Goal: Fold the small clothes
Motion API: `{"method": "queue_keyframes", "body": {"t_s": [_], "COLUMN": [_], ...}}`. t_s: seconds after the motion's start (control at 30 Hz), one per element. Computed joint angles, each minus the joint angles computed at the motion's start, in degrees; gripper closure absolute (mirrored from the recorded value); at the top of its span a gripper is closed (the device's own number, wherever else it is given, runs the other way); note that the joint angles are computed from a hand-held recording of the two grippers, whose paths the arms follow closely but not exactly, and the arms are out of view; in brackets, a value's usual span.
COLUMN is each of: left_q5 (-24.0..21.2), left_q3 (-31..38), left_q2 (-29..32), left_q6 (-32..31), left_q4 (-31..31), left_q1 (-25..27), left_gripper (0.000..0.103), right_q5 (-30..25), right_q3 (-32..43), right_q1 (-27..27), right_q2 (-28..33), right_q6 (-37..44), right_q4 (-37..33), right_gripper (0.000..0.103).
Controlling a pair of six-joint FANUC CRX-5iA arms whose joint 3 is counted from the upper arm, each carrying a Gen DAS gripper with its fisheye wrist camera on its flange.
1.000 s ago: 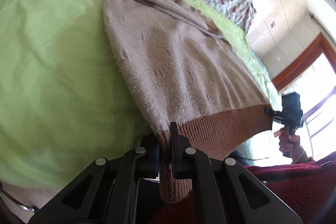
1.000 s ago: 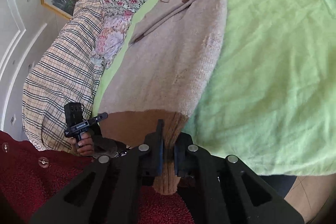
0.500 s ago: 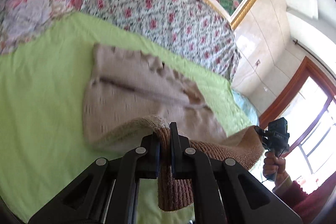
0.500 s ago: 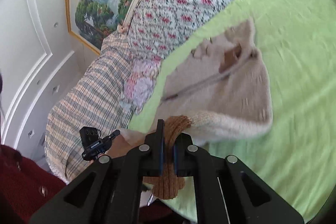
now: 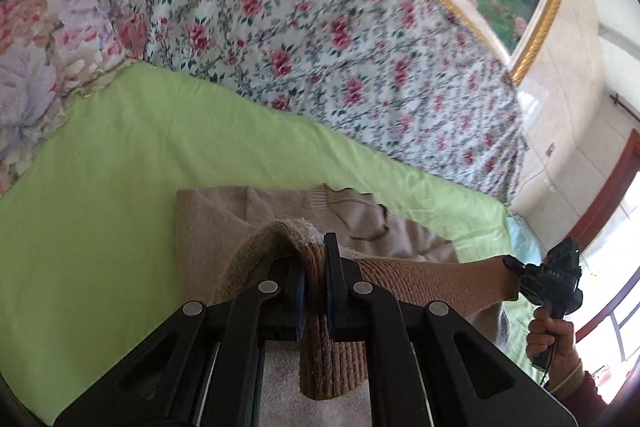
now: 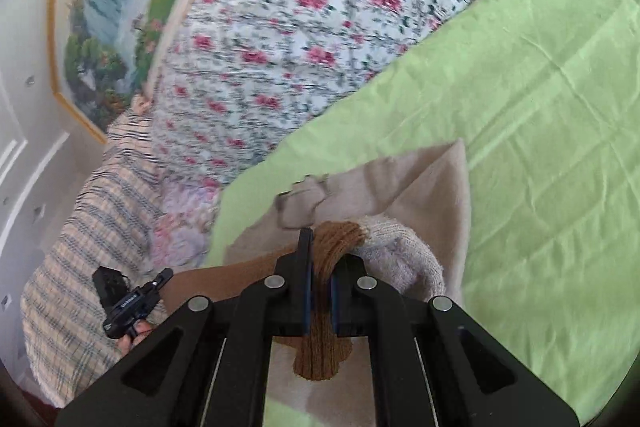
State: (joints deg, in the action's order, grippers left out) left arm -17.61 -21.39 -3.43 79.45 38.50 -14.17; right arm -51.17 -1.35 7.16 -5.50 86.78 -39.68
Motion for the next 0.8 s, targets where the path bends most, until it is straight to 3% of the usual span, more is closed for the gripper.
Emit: {"method": "queue_keyframes", "body": {"t_s": [0.17,0.23,0.3,0.4,0.47,0.53,0.63,0.7,0.8], "left_q5": [-5.6,-7.0,-7.0,-4.3,-3.4,-3.2,-6.5,-11.2,-17.7], "left_q3": [8.0,8.6,6.8,0.4,-3.1,-4.9,-2.5,4.7,14.3], "left_q2": [9.8,11.6,11.5,7.5,4.3,2.6,4.9,9.7,15.3], "left_q6": [8.7,9.4,7.2,-0.5,-4.0,-8.8,-13.5,-8.5,0.2], "left_q4": [-9.4,-9.4,-6.1,2.6,6.0,10.0,11.4,1.9,-10.9], "left_q1": [2.5,3.0,3.1,1.9,-0.1,-3.5,-7.0,-8.1,-7.5], "left_gripper": [0.096,0.095,0.093,0.08,0.074,0.073,0.07,0.07,0.07], "right_q5": [1.0,0.7,-0.1,3.7,5.7,3.7,-6.2,-10.8,-11.3], "right_q3": [1.7,1.8,1.8,-2.9,-6.0,-6.1,-2.0,0.7,2.7], "right_q1": [3.7,4.0,3.3,4.7,6.8,7.8,10.0,13.1,17.4], "right_q2": [6.5,7.7,7.7,2.0,-2.3,-4.2,-1.3,2.3,6.6], "right_q6": [-4.5,-5.7,-6.6,-8.9,-9.0,-4.0,6.5,10.0,8.2], "right_q4": [7.9,9.4,9.0,12.7,15.1,11.9,6.1,7.1,15.5], "right_gripper": [0.094,0.091,0.085,0.062,0.059,0.059,0.059,0.059,0.059]}}
